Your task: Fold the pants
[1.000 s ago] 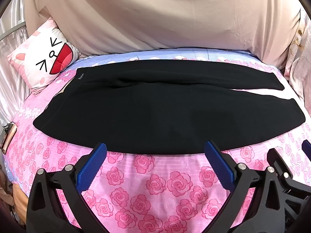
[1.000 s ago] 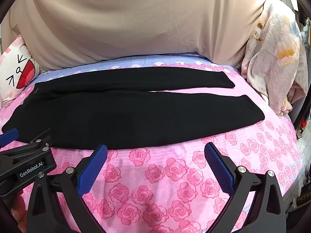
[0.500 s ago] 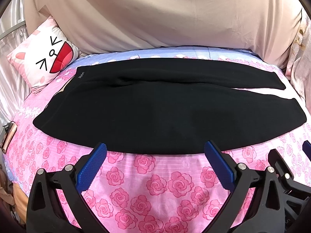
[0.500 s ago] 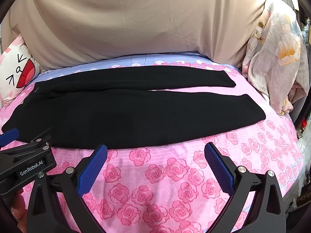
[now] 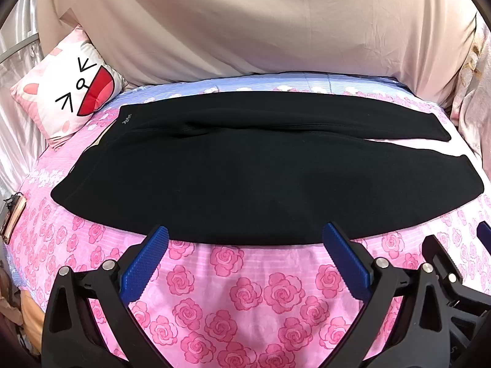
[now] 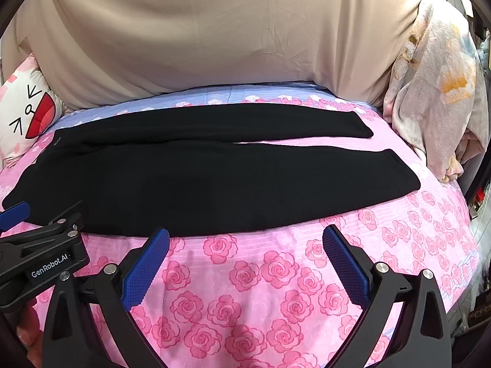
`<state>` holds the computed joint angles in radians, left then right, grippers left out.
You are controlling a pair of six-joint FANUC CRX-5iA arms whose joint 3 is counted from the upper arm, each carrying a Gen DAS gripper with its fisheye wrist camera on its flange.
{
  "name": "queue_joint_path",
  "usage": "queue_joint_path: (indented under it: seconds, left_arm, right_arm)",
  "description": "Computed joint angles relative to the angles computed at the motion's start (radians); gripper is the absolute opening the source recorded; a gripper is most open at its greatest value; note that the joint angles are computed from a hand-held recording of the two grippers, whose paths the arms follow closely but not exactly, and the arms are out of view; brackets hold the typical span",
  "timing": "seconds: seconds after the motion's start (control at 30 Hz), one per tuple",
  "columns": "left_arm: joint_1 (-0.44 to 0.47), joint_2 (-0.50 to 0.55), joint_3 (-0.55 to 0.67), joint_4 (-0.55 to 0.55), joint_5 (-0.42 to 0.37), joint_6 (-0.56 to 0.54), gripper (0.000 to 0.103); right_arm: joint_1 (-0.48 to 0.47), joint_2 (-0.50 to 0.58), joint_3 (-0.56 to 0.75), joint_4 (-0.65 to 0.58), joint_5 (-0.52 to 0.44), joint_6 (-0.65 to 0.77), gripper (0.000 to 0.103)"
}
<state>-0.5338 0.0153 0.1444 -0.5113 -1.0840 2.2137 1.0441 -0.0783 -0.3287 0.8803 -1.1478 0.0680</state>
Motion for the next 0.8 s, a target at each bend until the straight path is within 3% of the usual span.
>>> queue_joint_path:
  seconds: [0.6,0.73,0.8]
  left_arm:
    - [0.002,0.025,0.022,0.003,-0.015,-0.001,0.098]
    - [0.009,0.031,0.025,0.011,-0.014,-0.006,0.098]
    - [0.014,0.033,0.027,0.014,-0.013,-0.011,0.098]
  right_arm:
    - [-0.010,0.020,0.016,-0.016,0.010,0.015,0.098]
    - [-0.027,0.020,0.017,-0.032,0.025,0.028,0.098]
    - [-0.060,0.005,0.013,-0.072,0.077,0.069,0.098]
